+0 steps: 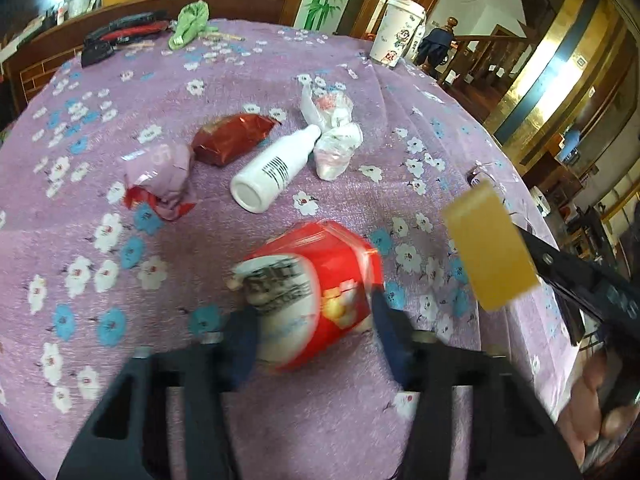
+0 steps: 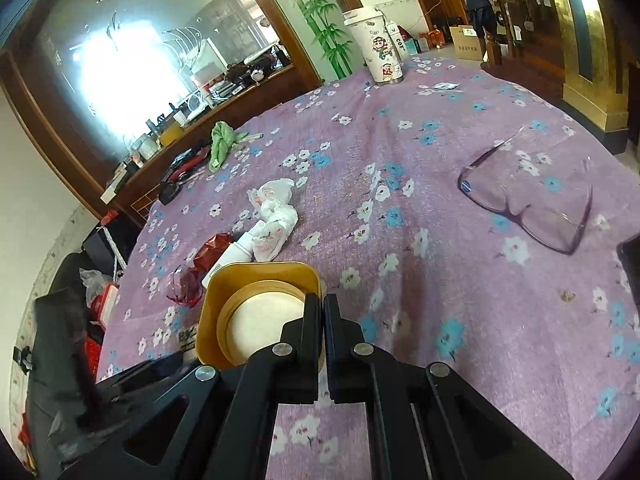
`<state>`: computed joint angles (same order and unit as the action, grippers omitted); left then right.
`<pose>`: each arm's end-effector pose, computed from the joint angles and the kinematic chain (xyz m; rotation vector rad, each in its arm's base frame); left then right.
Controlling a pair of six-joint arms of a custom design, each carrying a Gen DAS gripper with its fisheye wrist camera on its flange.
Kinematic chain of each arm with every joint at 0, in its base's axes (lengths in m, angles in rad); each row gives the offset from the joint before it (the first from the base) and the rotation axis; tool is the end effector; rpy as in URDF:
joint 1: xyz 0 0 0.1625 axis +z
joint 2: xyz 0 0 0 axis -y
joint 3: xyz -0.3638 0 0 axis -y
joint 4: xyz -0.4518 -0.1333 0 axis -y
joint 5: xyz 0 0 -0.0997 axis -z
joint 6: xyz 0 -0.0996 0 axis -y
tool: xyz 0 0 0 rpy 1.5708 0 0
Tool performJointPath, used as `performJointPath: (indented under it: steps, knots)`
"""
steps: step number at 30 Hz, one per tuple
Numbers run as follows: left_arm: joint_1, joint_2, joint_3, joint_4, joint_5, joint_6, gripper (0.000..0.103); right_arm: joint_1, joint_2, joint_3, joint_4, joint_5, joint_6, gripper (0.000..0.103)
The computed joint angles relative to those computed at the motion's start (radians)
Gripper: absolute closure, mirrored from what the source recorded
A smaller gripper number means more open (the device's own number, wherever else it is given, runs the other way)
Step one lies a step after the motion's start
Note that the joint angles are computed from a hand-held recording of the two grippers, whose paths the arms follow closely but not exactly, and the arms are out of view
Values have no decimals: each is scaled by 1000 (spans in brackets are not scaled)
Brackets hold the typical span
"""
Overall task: Collect trash
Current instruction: 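Grasp the red-and-white tissue pack with the left tool while the right grasps the yellow cup, then carry the tissue pack and yellow cup toward the red wastebasket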
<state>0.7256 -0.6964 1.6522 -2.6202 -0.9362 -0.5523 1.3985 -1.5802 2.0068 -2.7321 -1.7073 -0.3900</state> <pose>-0.3560 -0.5729 -0.0437 0.3449 2.6164 -0.6520 0.0240 -0.5604 0.3330 0.2194 -2.6512 0.9328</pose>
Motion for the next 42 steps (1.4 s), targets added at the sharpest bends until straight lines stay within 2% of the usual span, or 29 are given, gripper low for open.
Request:
performJointPath:
  steps: [1,6,10,14,21,23,32,42]
  knots:
    - [3,4,-1,-11,-3,-5,68,-3,-7,5,-1,2,-3,101]
    - [-21,-5,26,-67,24,20,86,-10,-43,39,-6,11,-16,101]
    - [-62,-35,73,-86,103,42,91,1,-61,70,-22,7,-43,101]
    - [-100,-96,158,-118,164,36,91,15,-79,110,-43,8,-77,100]
    - [-190,-228,344,-140,336,-7,91,63,-87,183,-84,-27,-151,100]
    - [-209,-261,387,-134,363,-28,91,79,-91,205,-98,-37,-167,100]
    - [-265,-377,523,-100,421,-109,91,148,-110,275,-158,-89,-231,100]
    - [-286,-450,598,-57,471,-174,91,221,-60,297,-248,-165,-286,100]
